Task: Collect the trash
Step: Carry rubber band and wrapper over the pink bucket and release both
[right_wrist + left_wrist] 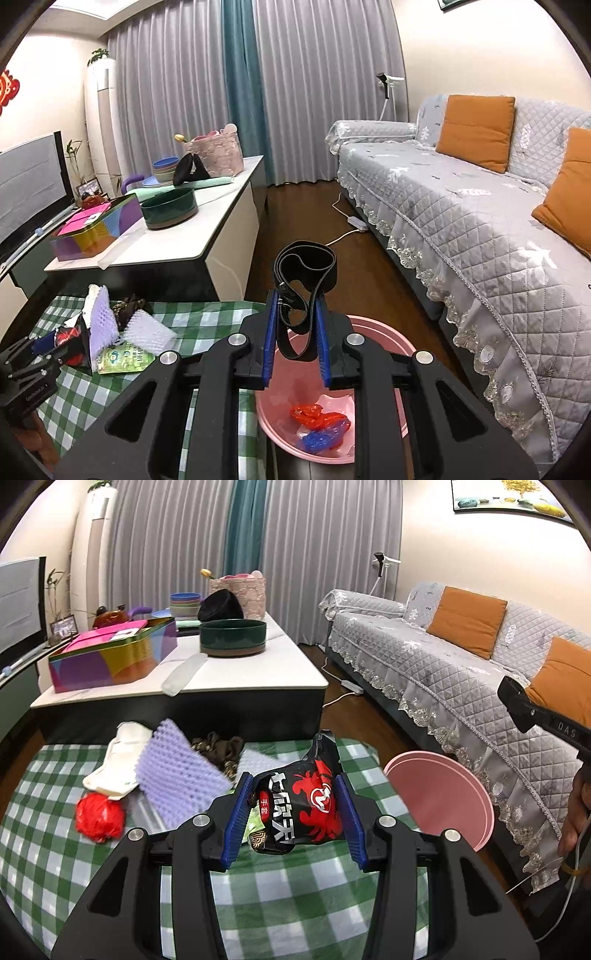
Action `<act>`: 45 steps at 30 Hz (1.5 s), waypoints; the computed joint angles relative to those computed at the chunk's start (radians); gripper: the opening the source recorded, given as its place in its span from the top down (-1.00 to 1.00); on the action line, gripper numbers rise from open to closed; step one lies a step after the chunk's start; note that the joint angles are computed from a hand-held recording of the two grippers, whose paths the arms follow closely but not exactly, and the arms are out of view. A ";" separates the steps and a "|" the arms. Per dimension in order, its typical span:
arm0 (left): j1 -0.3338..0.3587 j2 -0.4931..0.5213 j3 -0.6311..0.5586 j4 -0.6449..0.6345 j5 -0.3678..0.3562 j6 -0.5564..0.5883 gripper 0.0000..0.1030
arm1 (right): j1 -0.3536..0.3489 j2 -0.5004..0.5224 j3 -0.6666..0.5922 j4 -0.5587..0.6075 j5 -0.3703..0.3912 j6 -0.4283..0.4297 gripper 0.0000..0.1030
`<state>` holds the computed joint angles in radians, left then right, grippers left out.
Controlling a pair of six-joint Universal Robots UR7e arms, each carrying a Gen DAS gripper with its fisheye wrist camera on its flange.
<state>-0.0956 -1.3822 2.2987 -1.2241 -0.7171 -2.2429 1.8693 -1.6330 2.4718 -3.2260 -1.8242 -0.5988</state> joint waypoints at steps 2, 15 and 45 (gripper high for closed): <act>0.016 0.003 -0.006 -0.015 0.020 0.019 0.13 | -0.008 0.004 -0.008 -0.006 -0.002 0.000 0.62; 0.131 0.062 -0.048 -0.185 0.161 0.221 0.13 | -0.042 0.023 -0.047 -0.010 -0.012 0.016 0.62; 0.360 0.292 -0.043 -1.099 0.251 1.019 0.13 | -0.134 0.063 -0.076 0.012 -0.046 0.002 0.62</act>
